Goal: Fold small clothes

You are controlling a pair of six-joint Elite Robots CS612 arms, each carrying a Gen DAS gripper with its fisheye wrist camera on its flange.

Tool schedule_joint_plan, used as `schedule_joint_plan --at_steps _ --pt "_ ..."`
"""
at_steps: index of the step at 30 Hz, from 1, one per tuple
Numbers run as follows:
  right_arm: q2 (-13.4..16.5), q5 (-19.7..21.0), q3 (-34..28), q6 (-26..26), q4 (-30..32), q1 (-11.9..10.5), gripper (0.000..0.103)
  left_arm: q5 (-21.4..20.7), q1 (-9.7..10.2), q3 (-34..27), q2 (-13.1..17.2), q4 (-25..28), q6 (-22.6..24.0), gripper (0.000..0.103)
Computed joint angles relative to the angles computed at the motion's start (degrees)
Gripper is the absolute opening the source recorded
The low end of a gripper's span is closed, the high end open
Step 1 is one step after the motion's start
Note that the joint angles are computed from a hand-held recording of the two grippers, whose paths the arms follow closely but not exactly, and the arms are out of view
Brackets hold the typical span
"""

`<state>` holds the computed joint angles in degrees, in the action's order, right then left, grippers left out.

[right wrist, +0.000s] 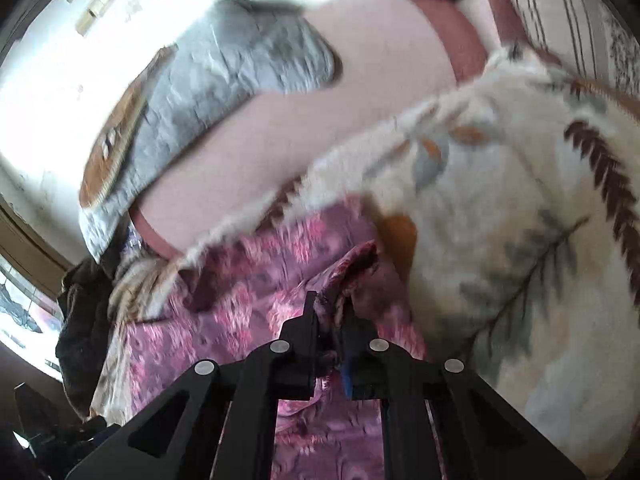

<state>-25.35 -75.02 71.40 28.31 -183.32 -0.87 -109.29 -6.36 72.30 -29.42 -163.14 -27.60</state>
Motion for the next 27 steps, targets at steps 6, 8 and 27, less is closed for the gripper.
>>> schedule_joint_plan --at_steps 6,8,27 --pt "-2.0 -6.8 2.0 -4.0 6.4 0.8 0.018 7.6 -1.33 -0.4 -0.5 6.9 8.4 0.037" --pt "-2.4 -4.9 4.1 -4.6 -1.7 0.7 0.019 6.1 -1.60 0.4 -0.8 5.2 9.2 0.043" --pt "-10.4 -6.6 15.1 -23.4 22.0 2.1 0.044 6.2 -2.89 15.0 -8.8 9.2 18.1 0.051"
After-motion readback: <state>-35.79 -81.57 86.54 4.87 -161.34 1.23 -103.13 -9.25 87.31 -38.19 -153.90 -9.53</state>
